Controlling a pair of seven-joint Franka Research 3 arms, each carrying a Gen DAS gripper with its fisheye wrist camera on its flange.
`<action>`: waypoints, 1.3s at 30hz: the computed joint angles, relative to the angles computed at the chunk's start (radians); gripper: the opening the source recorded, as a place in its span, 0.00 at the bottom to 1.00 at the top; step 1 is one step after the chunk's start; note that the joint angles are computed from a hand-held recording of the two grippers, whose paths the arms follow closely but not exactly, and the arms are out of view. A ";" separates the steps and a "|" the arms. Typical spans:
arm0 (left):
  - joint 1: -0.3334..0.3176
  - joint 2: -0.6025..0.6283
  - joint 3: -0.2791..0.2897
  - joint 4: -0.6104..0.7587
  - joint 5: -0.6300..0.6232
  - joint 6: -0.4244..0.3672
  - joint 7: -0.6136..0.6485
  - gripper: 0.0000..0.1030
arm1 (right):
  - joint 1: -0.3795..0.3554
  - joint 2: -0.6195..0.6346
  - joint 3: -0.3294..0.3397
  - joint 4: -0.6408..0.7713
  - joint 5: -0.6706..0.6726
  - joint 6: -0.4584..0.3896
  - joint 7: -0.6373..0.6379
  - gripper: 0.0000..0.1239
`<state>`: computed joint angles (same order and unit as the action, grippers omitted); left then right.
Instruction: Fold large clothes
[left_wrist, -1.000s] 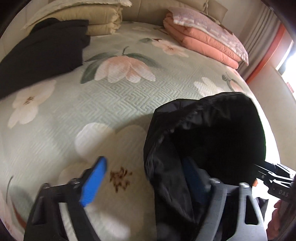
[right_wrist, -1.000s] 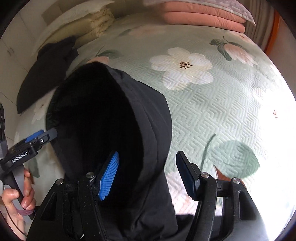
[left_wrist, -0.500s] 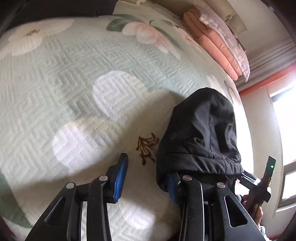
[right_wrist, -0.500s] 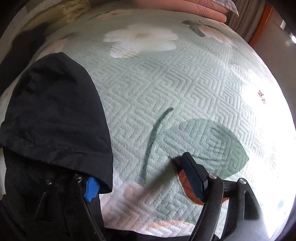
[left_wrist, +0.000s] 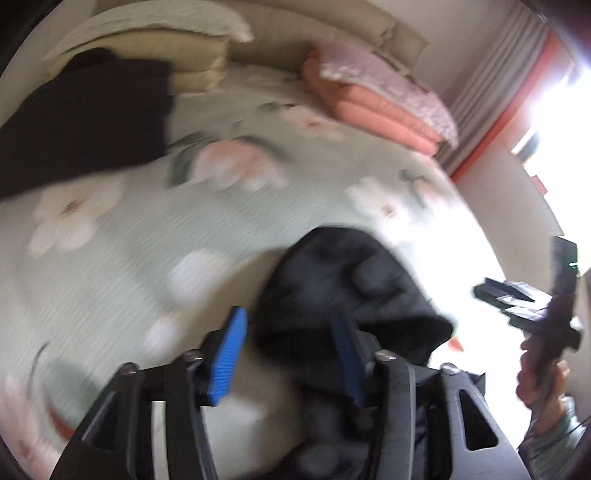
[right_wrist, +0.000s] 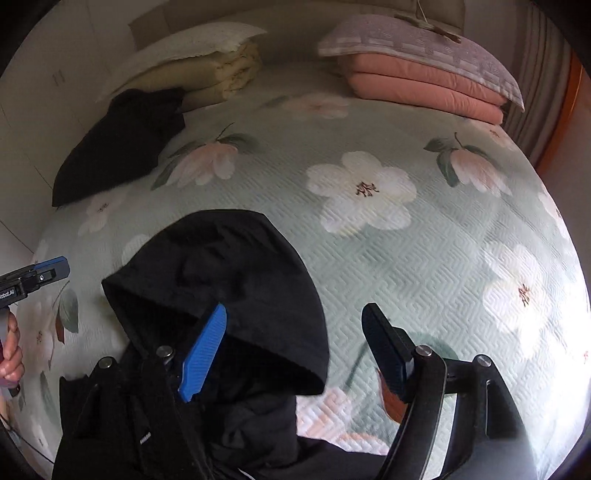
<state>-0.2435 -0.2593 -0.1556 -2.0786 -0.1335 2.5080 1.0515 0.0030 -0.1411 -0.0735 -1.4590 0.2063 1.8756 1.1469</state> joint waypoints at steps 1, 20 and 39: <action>-0.010 0.060 -0.004 0.057 -0.007 -0.002 0.016 0.56 | 0.008 0.025 0.008 0.017 0.006 -0.012 0.005 0.56; 0.020 0.192 -0.070 0.053 -0.022 -0.029 0.071 0.52 | 0.052 0.042 0.028 -0.166 -0.117 0.034 -0.018 0.51; 0.042 0.098 -0.018 -0.030 -0.034 -0.049 0.056 0.73 | -0.006 0.173 -0.007 0.053 -0.032 -0.149 -0.156 0.55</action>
